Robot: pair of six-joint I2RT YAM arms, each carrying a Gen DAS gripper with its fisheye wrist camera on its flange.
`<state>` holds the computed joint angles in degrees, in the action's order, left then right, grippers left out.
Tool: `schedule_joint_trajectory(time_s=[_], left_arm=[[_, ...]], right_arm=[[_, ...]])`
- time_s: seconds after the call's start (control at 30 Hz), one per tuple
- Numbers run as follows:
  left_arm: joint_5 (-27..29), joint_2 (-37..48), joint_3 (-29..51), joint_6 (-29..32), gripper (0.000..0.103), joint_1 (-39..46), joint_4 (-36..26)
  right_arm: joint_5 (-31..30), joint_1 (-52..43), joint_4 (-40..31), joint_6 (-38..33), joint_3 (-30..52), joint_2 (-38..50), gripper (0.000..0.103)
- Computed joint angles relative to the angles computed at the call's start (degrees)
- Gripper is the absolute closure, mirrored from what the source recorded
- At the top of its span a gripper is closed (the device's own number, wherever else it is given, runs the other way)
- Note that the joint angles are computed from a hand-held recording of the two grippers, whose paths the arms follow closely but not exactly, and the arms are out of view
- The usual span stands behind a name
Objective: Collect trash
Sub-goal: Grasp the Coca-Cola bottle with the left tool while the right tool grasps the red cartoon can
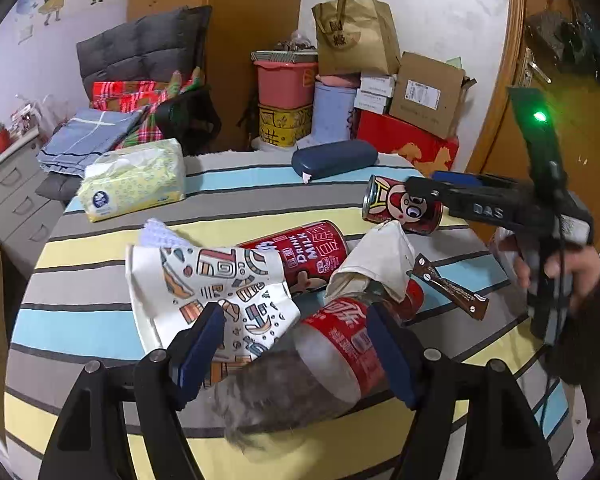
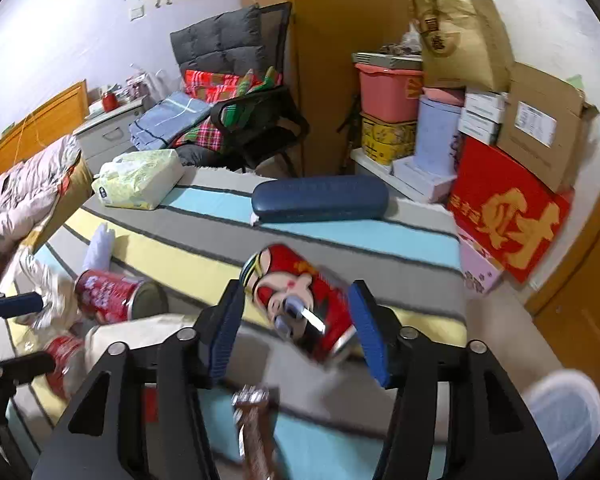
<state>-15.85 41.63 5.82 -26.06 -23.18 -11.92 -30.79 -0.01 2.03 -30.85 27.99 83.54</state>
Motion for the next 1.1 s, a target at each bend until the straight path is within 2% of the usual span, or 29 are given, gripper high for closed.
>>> schedule_joint_trajectory(time_s=[0.03,0.27,0.37,0.47,0.63,0.8,0.87,0.9,1.1], left_arm=[[2.6,0.7,-0.1,1.3,0.029,1.3,1.4],[5.9,4.1,-0.4,-0.4,0.029,-2.6,2.9],[5.9,7.8,-1.0,-2.1,0.029,-5.2,6.3],[5.9,10.9,-1.3,-4.5,0.029,-6.4,8.8],[5.6,17.6,-0.7,-5.5,0.029,-6.6,13.1],[1.6,20.0,0.0,-8.4,0.029,-10.9,13.8],[0.2,21.1,0.1,-9.3,0.033,-12.0,13.9],[-0.3,20.8,0.0,-10.1,0.036,-12.6,13.8],[-3.9,17.2,-0.8,-15.7,0.038,-17.5,10.3]], right_arm=[[0.6,0.5,-0.1,-0.2,0.8,1.2,0.045],[1.9,0.8,-3.9,-4.3,2.8,4.2,0.043],[2.0,0.9,-7.3,-5.3,4.5,5.5,0.043],[3.9,1.8,-6.1,-4.6,4.3,6.0,0.043],[3.0,0.9,-7.3,-4.7,5.2,7.0,0.043],[2.2,-0.5,-7.8,-4.2,5.1,7.0,0.046],[1.3,-1.3,-7.8,-4.4,4.4,6.3,0.046],[0.9,-1.8,-8.1,-4.7,4.0,5.9,0.046],[-1.2,-5.6,-9.1,-4.9,1.9,3.8,0.046]])
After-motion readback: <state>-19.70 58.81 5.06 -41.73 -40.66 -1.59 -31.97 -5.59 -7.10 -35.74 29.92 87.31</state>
